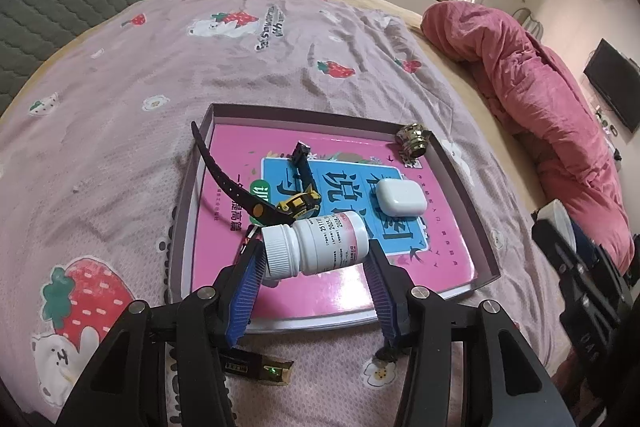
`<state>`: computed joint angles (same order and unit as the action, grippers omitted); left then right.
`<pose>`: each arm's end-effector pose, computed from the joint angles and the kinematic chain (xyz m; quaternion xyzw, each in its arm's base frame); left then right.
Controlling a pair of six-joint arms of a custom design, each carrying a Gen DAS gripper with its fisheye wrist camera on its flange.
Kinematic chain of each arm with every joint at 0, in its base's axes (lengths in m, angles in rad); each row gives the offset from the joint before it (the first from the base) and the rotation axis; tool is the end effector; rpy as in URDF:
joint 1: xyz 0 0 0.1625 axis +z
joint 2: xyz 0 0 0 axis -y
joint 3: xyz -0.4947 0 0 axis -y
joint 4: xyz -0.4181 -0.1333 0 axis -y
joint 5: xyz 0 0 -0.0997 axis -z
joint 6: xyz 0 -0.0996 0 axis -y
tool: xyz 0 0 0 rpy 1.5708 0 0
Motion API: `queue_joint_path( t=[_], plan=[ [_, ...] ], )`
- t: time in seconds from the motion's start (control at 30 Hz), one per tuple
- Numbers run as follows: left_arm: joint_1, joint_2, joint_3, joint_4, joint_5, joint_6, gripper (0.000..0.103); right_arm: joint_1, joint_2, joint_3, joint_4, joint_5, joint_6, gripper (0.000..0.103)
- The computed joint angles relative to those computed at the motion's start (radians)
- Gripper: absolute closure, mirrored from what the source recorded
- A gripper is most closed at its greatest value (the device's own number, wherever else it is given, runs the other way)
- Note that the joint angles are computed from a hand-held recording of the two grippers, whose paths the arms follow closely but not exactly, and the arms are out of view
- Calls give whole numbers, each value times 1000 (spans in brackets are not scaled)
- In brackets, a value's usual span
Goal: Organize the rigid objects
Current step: 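Carry the pill bottle with the left tool while the right tool carries the cap toward the gray box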
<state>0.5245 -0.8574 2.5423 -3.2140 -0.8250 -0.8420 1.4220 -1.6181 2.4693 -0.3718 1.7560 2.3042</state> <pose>-0.2220 -0.3605 0.0439 0.1025 0.9254 -0.2836 0.2293 0.0702 -0.3068 0.2086 0.2421 -0.8174 0.4178 0.3142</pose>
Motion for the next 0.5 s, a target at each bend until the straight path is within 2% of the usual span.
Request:
queue_joint_path(
  t=[0.27,0.5],
  plan=[
    [22,4,-19,0,1,22,51,28,15,-34,10,22,31,53],
    [30,14,-30,3,0,36,51,40,39,-51,12,38,26,53]
  ],
)
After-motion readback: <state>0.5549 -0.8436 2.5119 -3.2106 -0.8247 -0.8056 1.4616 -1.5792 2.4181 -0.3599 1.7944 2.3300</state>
